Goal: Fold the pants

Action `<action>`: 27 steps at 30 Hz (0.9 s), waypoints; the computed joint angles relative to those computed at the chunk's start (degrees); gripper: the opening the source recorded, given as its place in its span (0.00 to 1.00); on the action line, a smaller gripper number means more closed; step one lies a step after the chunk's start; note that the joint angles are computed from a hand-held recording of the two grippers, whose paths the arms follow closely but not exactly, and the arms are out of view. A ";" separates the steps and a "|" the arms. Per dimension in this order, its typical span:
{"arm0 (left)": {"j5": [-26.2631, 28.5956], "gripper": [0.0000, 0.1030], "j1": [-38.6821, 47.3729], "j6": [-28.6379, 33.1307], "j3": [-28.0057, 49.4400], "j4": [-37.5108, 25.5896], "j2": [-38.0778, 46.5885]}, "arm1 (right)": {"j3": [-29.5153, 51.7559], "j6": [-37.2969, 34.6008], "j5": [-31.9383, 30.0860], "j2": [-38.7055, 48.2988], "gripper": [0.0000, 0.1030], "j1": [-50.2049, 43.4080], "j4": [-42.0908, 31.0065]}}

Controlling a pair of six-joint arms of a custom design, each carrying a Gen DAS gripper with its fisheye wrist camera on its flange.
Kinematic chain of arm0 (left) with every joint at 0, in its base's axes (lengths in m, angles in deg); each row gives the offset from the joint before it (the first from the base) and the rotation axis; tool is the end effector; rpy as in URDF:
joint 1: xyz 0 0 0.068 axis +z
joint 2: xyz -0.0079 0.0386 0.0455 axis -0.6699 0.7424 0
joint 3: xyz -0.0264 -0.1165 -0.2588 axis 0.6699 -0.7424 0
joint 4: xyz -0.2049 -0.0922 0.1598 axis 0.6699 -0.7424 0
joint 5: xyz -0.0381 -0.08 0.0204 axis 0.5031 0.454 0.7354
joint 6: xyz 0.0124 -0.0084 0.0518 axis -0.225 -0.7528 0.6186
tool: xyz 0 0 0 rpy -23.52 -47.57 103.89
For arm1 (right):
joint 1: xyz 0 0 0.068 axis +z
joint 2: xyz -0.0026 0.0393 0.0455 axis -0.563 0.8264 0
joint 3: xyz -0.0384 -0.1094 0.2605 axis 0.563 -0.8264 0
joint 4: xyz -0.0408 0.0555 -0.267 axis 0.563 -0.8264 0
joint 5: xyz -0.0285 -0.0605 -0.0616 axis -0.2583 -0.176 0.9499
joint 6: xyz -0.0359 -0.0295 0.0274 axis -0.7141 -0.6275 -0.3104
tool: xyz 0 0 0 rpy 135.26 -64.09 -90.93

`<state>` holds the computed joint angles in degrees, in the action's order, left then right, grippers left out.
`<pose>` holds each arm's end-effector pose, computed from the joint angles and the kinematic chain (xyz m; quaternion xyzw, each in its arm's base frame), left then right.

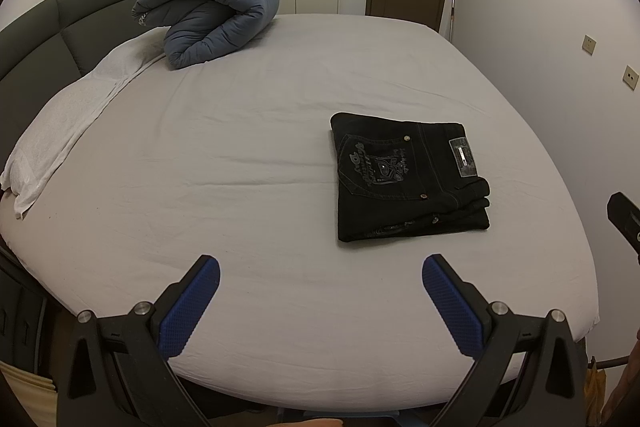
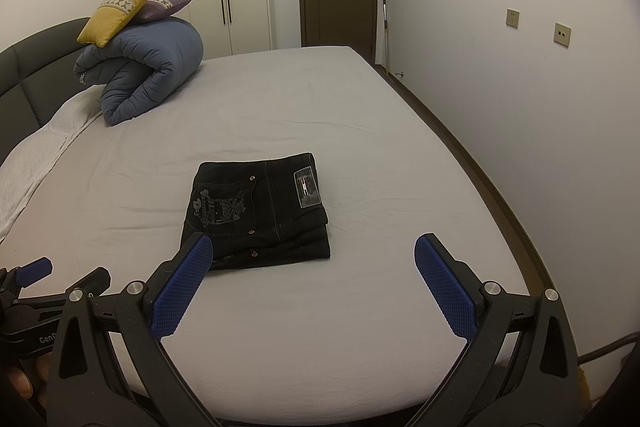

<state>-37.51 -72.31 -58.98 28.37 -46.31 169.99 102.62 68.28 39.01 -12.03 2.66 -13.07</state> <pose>0.3558 -0.1978 0.3089 0.0580 0.9340 -0.0375 0.3505 0.1490 0.0801 0.3721 0.1792 0.8780 -0.1198 0.4273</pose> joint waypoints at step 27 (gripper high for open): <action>0.33 1.00 -0.06 0.45 -1.65 0.79 -0.64 | 0.12 0.09 -0.24 -0.01 1.00 -0.12 -0.28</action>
